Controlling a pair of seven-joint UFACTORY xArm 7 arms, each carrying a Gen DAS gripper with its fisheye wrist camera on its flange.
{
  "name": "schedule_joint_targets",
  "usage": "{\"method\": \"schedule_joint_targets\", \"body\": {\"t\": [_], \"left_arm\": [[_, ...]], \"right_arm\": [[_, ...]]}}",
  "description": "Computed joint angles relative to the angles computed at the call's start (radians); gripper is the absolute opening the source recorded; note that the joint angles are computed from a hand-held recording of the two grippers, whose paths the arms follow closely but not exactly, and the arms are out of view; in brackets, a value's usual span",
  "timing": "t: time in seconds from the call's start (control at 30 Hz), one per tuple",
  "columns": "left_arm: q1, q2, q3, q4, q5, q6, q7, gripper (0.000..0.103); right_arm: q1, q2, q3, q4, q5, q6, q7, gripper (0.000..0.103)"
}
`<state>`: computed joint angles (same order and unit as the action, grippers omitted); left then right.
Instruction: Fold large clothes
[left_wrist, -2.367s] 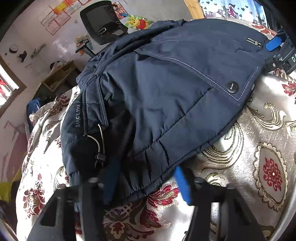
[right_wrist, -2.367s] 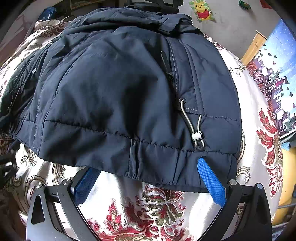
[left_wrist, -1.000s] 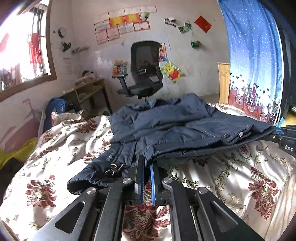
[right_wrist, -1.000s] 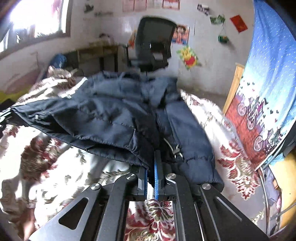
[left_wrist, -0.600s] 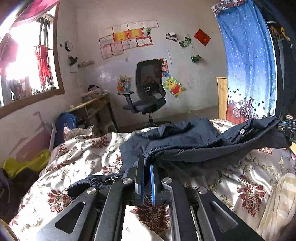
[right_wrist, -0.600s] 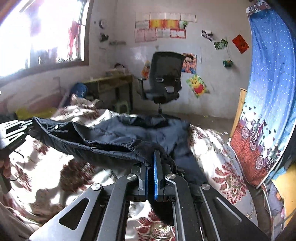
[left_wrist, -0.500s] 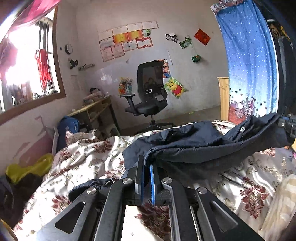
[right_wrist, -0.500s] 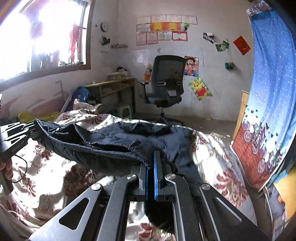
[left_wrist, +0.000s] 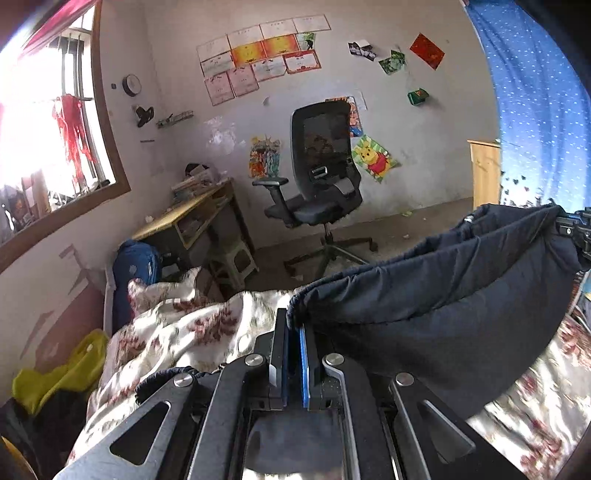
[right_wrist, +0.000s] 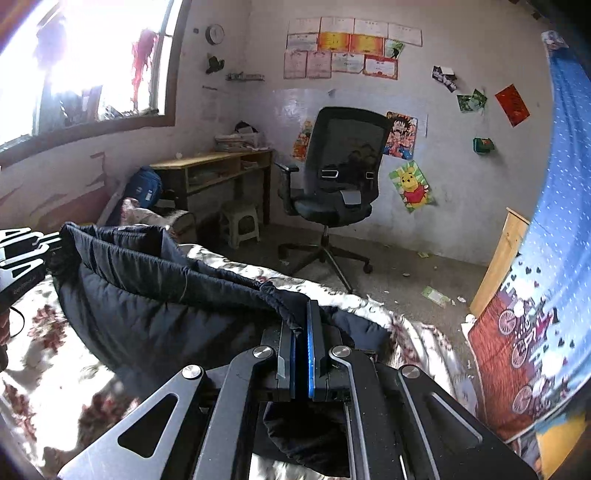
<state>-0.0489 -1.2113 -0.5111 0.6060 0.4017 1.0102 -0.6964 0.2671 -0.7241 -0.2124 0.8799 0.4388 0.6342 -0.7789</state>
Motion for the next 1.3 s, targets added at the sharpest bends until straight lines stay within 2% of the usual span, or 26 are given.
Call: {"method": "schedule_joint_targets", "body": {"t": [0.17,0.3,0.4,0.47,0.53,0.6,0.67,0.73,0.83,0.87,0.9,0.93,0.97,1.0,1.03,1.07,1.1,1.13,1.2,1.27,1.3], "left_arm": [[0.161,0.117,0.029,-0.088,0.125,-0.297,-0.090,0.005],[0.303,0.268,0.021,-0.082,0.203,-0.470,-0.162,0.005],[0.436,0.371,-0.036,-0.070,0.291,-0.590,-0.248,0.005],[0.505,0.427,-0.083,-0.059,0.339,-0.630,-0.308,0.005],[0.566,0.502,-0.119,-0.040,0.380,-0.663,-0.374,0.005],[0.582,0.561,-0.116,-0.033,0.404,-0.687,-0.419,0.005],[0.593,0.625,-0.110,-0.025,0.431,-0.712,-0.456,0.005],[0.578,0.657,-0.090,-0.027,0.450,-0.716,-0.478,0.009],[0.553,0.679,-0.031,-0.052,0.487,-0.784,-0.515,0.014],[0.551,0.677,-0.019,-0.057,0.502,-0.800,-0.530,0.022],[0.551,0.672,-0.009,-0.063,0.514,-0.815,-0.544,0.038],[0.555,0.655,-0.004,-0.073,0.525,-0.830,-0.563,0.050],[0.576,0.623,-0.018,-0.084,0.540,-0.843,-0.598,0.074],[0.604,0.591,-0.040,-0.095,0.552,-0.858,-0.634,0.086],[0.628,0.557,-0.055,-0.108,0.558,-0.883,-0.660,0.087],[0.636,0.552,-0.053,-0.109,0.550,-0.905,-0.650,0.087],[0.618,0.550,-0.034,-0.115,0.534,-0.917,-0.622,0.087],[0.567,0.546,-0.002,-0.123,0.503,-0.902,-0.580,0.088],[0.506,0.533,0.031,-0.137,0.453,-0.874,-0.518,0.092],[0.449,0.497,0.058,-0.169,0.412,-0.876,-0.471,0.098],[0.423,0.474,0.067,-0.189,0.396,-0.883,-0.451,0.101]], "right_arm": [[0.024,0.243,0.059,0.125,-0.002,-0.141,0.001,0.003],[0.004,0.424,0.124,0.209,-0.007,-0.238,0.037,0.003],[-0.023,0.543,0.179,0.252,-0.033,-0.325,0.087,0.004],[-0.048,0.599,0.215,0.265,-0.077,-0.366,0.143,0.004],[-0.073,0.659,0.254,0.272,-0.170,-0.414,0.228,0.004],[-0.082,0.696,0.267,0.275,-0.203,-0.431,0.266,0.004],[-0.087,0.737,0.278,0.295,-0.190,-0.422,0.282,0.004],[-0.096,0.754,0.291,0.297,-0.134,-0.415,0.245,0.004],[-0.113,0.770,0.312,0.301,-0.020,-0.408,0.140,0.008],[-0.119,0.774,0.317,0.302,0.014,-0.409,0.107,0.010],[-0.123,0.776,0.321,0.303,0.043,-0.414,0.082,0.011],[-0.110,0.778,0.307,0.306,0.076,-0.421,0.056,0.018],[-0.139,0.773,0.334,0.307,0.152,-0.419,-0.005,0.032],[-0.147,0.764,0.338,0.305,0.242,-0.417,-0.076,0.042],[-0.149,0.747,0.340,0.297,0.329,-0.419,-0.137,0.060],[-0.148,0.728,0.334,0.288,0.412,-0.415,-0.202,0.068],[-0.141,0.702,0.323,0.273,0.493,-0.404,-0.269,0.068],[-0.132,0.679,0.308,0.257,0.532,-0.393,-0.302,0.069],[-0.116,0.629,0.275,0.220,0.566,-0.356,-0.326,0.072],[-0.102,0.580,0.233,0.183,0.597,-0.289,-0.347,0.087],[-0.097,0.552,0.210,0.161,0.611,-0.245,-0.363,0.089]]}}
